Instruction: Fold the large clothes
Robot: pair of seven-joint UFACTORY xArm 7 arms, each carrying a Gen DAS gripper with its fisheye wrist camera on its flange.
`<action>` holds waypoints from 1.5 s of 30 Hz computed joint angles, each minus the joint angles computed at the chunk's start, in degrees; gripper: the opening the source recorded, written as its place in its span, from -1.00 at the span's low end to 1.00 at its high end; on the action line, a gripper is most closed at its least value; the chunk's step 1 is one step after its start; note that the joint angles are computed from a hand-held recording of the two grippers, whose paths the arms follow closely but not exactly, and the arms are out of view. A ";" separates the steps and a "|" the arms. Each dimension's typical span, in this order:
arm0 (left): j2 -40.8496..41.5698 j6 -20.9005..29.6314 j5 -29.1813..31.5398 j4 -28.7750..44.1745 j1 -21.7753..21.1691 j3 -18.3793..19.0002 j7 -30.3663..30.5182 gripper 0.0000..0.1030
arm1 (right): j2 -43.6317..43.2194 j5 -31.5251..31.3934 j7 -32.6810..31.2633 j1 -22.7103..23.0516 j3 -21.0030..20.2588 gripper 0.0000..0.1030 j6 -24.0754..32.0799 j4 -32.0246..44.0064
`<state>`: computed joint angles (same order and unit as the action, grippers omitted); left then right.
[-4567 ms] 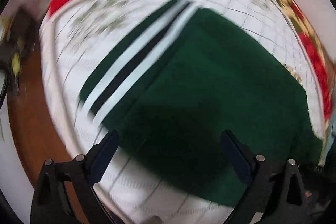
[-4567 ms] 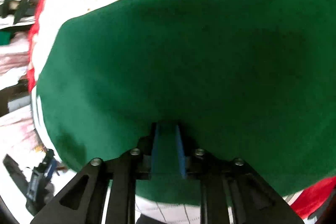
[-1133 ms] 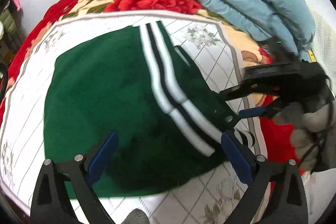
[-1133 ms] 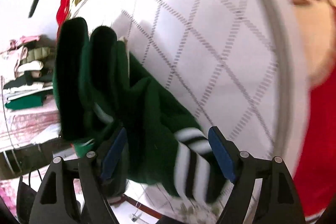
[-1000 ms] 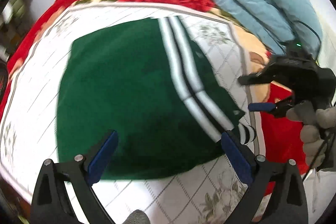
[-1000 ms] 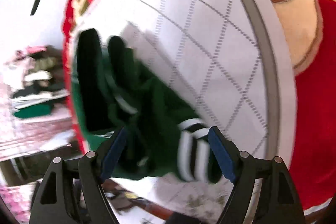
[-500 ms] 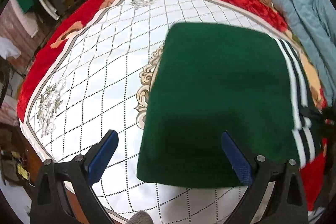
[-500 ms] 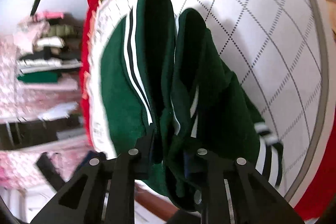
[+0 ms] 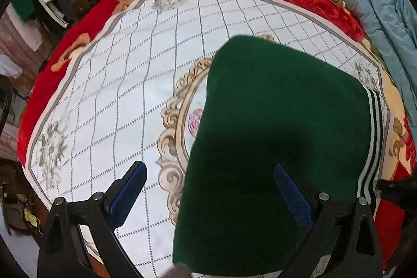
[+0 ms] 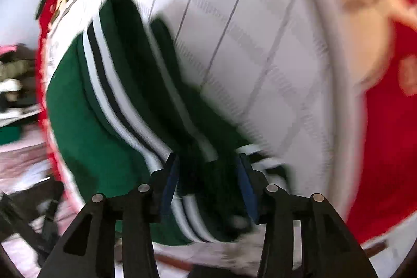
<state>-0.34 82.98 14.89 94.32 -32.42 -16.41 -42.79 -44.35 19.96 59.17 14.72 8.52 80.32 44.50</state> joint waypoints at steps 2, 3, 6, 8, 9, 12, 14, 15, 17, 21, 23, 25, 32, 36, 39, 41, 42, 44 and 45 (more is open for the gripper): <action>0.53 0.72 3.39 1.37 -0.52 -0.43 -0.05 0.94 | -1.81 -1.82 0.00 -2.65 2.74 -0.08 -0.35 2.82; 0.88 1.17 4.63 2.09 -0.74 -0.50 0.15 0.94 | -3.86 0.87 -0.79 -3.79 3.33 -0.08 -4.12 1.98; 1.47 0.94 4.25 2.50 -0.70 0.17 0.31 0.94 | -5.69 8.02 -5.18 1.60 0.79 -0.08 -14.22 -2.92; 2.01 0.46 0.64 2.34 0.03 0.93 1.40 0.94 | -1.27 10.60 -7.05 4.98 -0.31 -0.16 -15.32 -3.85; 2.71 1.31 0.13 2.88 0.15 1.09 1.75 0.94 | 1.11 8.70 -5.29 7.20 -1.24 -0.38 -12.52 -4.64; 3.80 2.56 0.72 4.14 -0.05 1.47 1.85 0.94 | -2.65 7.20 3.90 3.55 0.33 -1.00 -7.10 -9.09; 4.04 2.17 -0.08 4.55 0.27 1.98 1.84 0.94 | -1.54 5.54 5.96 3.26 0.53 -1.00 -5.32 -7.37; 4.40 2.18 -0.54 5.14 0.42 2.16 2.06 0.94 | 0.33 4.48 5.31 3.06 1.05 -1.00 -4.32 -5.03; 5.87 2.10 -0.56 7.00 0.64 2.60 2.75 0.94 | 2.99 3.36 5.07 2.80 1.33 -1.00 -3.84 -1.07; 10.87 1.84 0.60 13.06 0.29 3.89 3.90 0.94 | 10.77 -2.85 3.12 1.62 1.53 -0.79 -7.79 8.26; 15.08 2.40 2.22 17.29 -0.67 4.78 5.06 0.94 | 13.63 -4.02 0.31 1.40 0.88 -0.78 -10.96 9.86; 20.06 3.30 2.24 21.65 -1.68 5.87 7.00 0.94 | 18.87 -3.62 -3.19 1.48 -0.12 -0.78 -15.44 11.50; 25.67 -1.69 -9.12 19.82 1.88 8.21 9.33 1.00 | 36.96 1.01 -15.45 0.07 -3.02 -1.00 -20.36 13.87; 23.56 -0.67 -12.42 19.24 3.65 8.40 9.08 1.00 | 44.52 -1.02 -18.17 -0.87 -3.31 -0.96 -8.62 26.22; 18.71 0.13 -10.60 16.60 3.26 8.40 9.26 1.00 | 43.57 -5.05 -17.28 0.30 -1.47 -0.83 -4.38 32.90; 14.48 -0.55 -11.12 12.85 3.66 7.75 9.28 0.99 | 40.39 -1.90 -18.97 1.10 -0.83 -0.53 -6.42 31.88; 12.42 -0.55 -11.30 10.82 3.74 7.27 9.42 0.99 | 38.91 1.44 -19.51 1.75 -0.24 -0.39 -7.68 30.65; 10.26 0.63 -11.12 7.96 3.42 6.18 9.42 0.99 | 38.72 5.37 -19.13 3.63 0.64 -0.26 -7.68 29.32; 10.27 1.06 -11.01 7.25 3.21 5.66 9.56 0.99 | 39.39 6.51 -19.49 4.54 1.18 -0.26 -7.43 28.14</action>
<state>9.93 84.04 3.87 101.57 -29.21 -10.74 -33.23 -4.96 26.47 39.68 19.26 9.70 72.89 72.63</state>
